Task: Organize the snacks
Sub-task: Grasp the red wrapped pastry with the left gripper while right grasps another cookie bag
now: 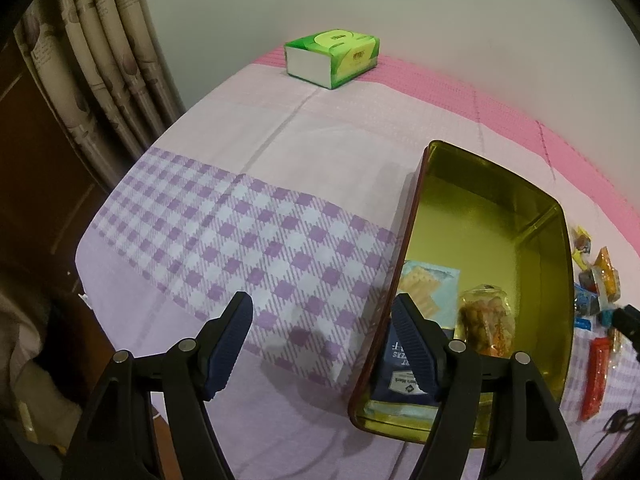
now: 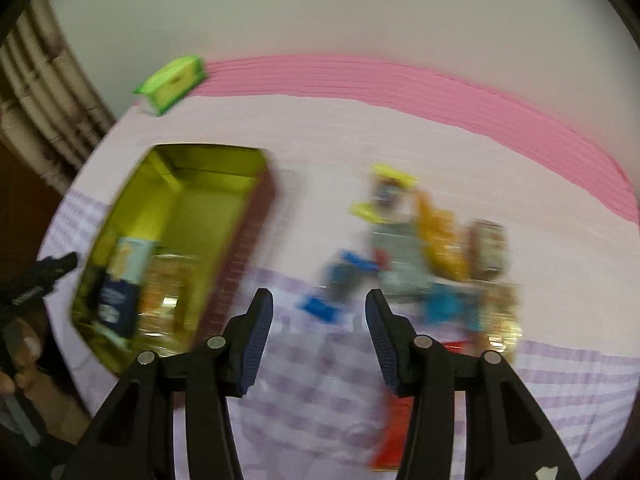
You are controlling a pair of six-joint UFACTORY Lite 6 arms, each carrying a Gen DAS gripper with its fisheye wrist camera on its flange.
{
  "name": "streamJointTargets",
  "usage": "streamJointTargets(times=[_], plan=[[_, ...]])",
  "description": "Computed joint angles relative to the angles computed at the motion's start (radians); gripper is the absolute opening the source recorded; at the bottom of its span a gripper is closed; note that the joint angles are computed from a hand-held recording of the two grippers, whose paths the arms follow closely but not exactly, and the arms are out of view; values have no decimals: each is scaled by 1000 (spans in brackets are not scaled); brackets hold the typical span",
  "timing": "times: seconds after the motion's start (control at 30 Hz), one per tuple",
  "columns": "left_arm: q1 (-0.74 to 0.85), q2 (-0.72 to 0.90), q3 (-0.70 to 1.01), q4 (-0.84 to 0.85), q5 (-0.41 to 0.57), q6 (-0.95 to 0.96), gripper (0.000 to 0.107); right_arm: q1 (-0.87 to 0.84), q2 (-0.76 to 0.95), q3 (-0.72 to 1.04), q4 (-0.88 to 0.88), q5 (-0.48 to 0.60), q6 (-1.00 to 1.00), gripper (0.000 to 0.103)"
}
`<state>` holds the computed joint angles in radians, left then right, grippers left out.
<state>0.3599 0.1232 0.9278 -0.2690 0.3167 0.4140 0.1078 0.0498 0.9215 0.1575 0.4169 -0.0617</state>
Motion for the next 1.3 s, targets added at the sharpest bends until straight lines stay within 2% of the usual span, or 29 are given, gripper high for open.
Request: streamJointTargets(times=[0.1, 0.33, 0.5, 0.63, 0.9, 1.03, 1.13, 1.3], plan=[[1, 3, 0, 33, -7, -38, 72, -136, -15, -37, -25, -6, -65, 46], [-15, -20, -19, 135, -37, -143, 72, -404, 55, -41, 64, 1, -312, 46], [-58, -64, -46, 211, -16, -226, 72, -467, 160, 17, 165, 5, -463, 46], [-116, -137, -95, 269, 1, -287, 73, -452, 233, 57, 147, -18, -453, 46], [-331, -205, -119, 422, 76, -511, 73, -458, 296, 75, 222, -53, -533, 45], [-495, -206, -104, 500, 102, -628, 73, -466, 275, 34, 245, -96, -587, 36], [-627, -171, -67, 539, 120, -705, 74, -501, 256, 8, 322, -91, -683, 35], [-791, -56, 30, 493, 151, -715, 74, -601, 206, -60, 412, -88, -822, 35]])
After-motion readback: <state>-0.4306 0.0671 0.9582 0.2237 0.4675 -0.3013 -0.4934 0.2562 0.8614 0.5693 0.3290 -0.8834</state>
